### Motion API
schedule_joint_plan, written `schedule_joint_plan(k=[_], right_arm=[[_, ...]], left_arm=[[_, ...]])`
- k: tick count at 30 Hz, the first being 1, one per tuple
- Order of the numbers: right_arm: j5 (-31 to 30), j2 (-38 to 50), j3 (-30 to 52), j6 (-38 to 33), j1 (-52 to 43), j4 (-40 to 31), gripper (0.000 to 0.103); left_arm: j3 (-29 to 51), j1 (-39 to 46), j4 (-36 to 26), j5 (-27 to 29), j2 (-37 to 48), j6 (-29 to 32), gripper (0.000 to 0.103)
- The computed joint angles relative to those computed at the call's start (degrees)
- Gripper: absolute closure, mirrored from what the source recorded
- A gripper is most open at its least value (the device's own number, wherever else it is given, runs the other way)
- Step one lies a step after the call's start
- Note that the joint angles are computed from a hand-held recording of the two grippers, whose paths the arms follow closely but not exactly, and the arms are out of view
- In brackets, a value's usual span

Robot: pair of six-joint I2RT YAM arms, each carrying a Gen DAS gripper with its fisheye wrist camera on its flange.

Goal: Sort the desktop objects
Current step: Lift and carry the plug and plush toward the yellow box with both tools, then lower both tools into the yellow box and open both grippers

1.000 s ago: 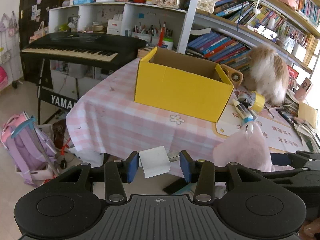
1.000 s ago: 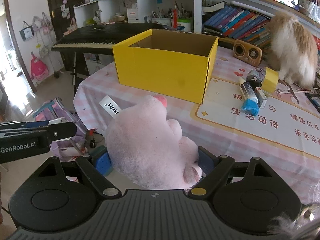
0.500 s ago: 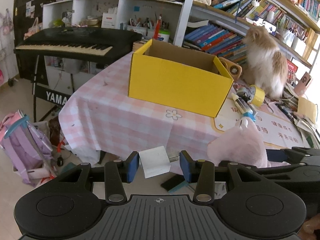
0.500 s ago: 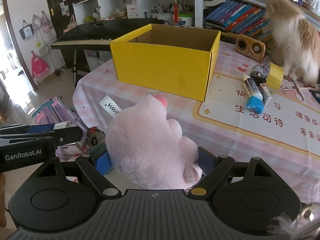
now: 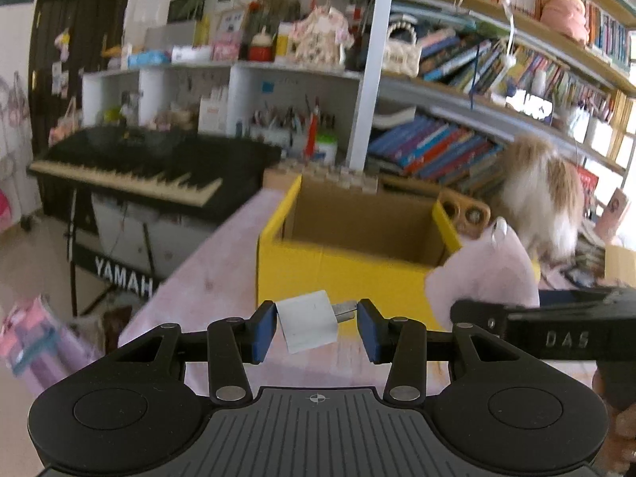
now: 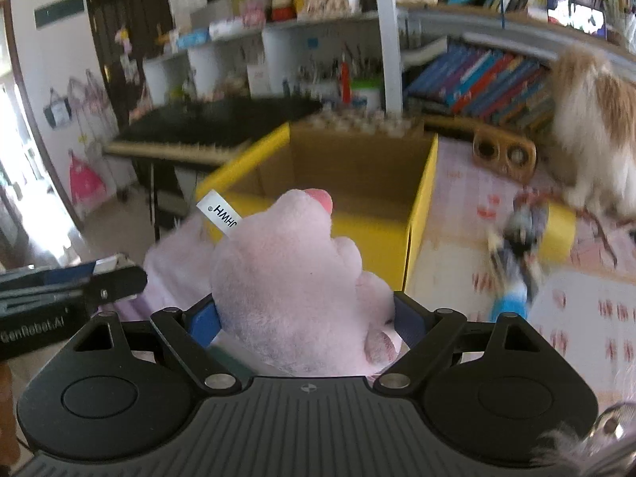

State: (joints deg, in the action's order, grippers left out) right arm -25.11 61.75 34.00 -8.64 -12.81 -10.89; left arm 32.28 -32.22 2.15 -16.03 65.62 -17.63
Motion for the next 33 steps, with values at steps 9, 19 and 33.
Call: schedule_joint_plan(k=[9,19,33], right_arm=[[-0.87,18.49,17.34,-1.1,0.24,6.93,0.017],[2.64,41.86,41.94,-5.35,3.9,-5.48,0.017],[5.15,74.29,88.19,-14.27,6.81,-40.59,0.017]], left_arm=[[13.93,2.96,7.34,-0.1,17.05,6.52,0.06],[32.65,5.72,-0.65,2.26,38.8,9.96,0.06],[48.75,5.37,-13.39,4.96,51.13,10.64,0.06]])
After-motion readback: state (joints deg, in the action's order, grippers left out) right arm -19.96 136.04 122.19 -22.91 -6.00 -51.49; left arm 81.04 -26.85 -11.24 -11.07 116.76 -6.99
